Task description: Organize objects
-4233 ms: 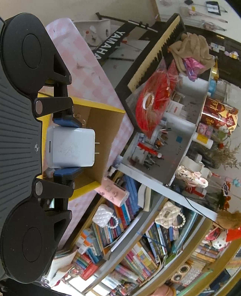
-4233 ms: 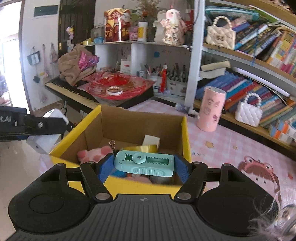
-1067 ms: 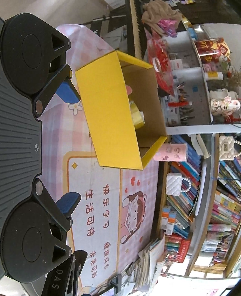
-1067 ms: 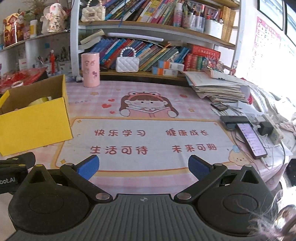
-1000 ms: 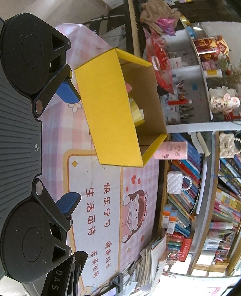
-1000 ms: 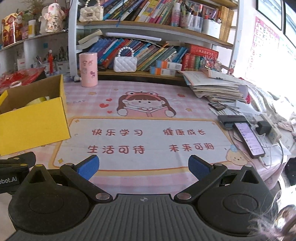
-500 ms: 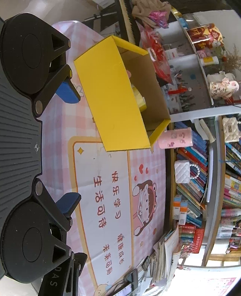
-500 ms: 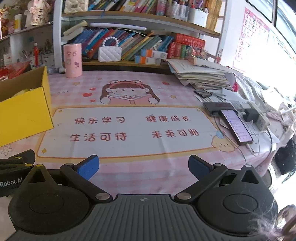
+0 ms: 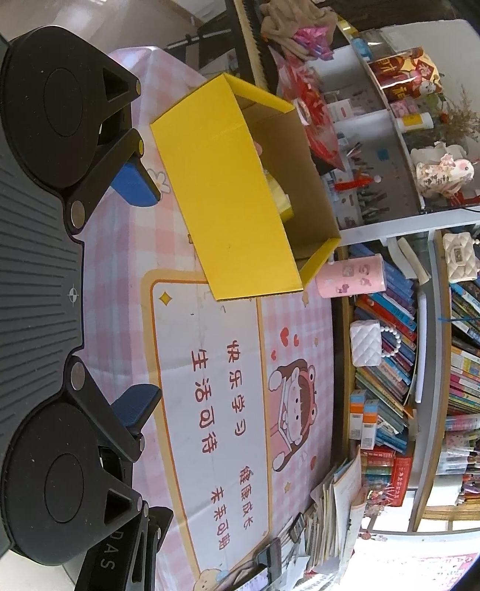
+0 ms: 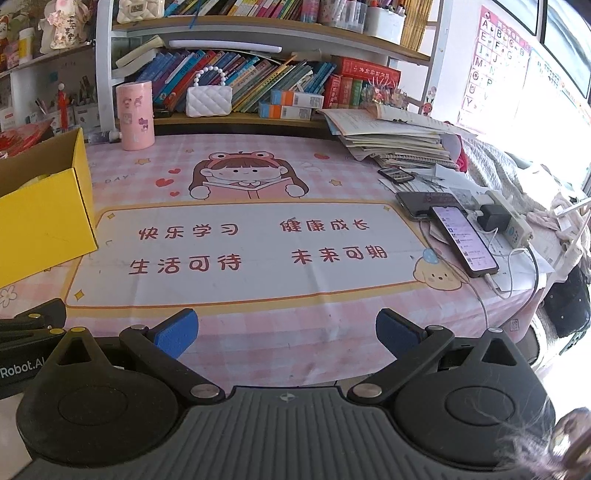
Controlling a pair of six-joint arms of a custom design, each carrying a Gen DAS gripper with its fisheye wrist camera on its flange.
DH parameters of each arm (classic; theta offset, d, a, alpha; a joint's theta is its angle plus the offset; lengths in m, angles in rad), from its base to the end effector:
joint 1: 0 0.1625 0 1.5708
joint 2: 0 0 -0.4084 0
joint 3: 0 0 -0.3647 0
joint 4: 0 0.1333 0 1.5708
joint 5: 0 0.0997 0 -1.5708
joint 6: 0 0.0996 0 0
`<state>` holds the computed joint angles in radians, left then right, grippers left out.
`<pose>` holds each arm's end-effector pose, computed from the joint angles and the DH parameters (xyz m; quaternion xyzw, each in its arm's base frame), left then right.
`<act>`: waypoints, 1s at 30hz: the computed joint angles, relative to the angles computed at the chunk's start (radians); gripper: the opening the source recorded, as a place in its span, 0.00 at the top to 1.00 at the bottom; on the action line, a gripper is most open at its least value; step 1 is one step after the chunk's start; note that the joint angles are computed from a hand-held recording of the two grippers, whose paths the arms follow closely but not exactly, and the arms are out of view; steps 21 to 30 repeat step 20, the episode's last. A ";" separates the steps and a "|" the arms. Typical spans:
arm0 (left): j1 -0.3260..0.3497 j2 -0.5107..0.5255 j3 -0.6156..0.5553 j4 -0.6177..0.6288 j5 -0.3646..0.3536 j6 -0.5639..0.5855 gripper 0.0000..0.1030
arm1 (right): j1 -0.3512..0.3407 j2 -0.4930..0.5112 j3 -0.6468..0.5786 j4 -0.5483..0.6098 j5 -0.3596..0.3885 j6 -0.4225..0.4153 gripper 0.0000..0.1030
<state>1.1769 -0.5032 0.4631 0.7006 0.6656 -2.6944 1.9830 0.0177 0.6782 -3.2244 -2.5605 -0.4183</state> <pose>-0.0769 -0.7365 0.2576 0.1543 0.8159 -0.3847 0.4032 0.3625 -0.7041 -0.0284 0.1149 -0.8030 0.4042 0.4227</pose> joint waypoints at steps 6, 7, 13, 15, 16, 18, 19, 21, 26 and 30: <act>0.000 -0.001 -0.001 0.003 -0.006 -0.006 0.00 | 0.000 -0.001 0.002 0.001 0.004 0.000 0.00; 0.001 -0.002 0.000 0.002 -0.007 -0.005 0.00 | 0.000 -0.001 0.002 0.001 0.005 0.000 0.00; 0.004 0.011 -0.029 0.035 -0.005 -0.028 0.00 | 0.001 0.005 -0.006 0.006 0.004 -0.004 0.00; 0.004 0.011 -0.031 0.039 -0.004 -0.033 0.00 | 0.001 0.005 -0.005 0.006 0.005 -0.004 0.00; 0.004 0.012 -0.032 0.041 -0.003 -0.035 0.00 | 0.001 0.005 -0.005 0.006 0.005 -0.004 0.00; 0.004 0.015 -0.038 0.045 -0.004 -0.035 0.00 | 0.001 0.005 -0.006 0.007 0.004 -0.003 0.00; 0.005 0.015 -0.038 0.046 -0.001 -0.037 0.00 | 0.002 0.006 -0.007 0.009 0.003 -0.001 0.00; 0.006 0.018 -0.045 0.055 0.005 -0.042 0.00 | 0.002 0.006 -0.007 0.009 0.003 -0.001 0.00; 0.006 0.018 -0.045 0.055 0.005 -0.042 0.00 | 0.002 0.006 -0.007 0.009 0.003 -0.001 0.00; 0.006 0.018 -0.045 0.055 0.005 -0.042 0.00 | 0.002 0.006 -0.007 0.009 0.003 -0.001 0.00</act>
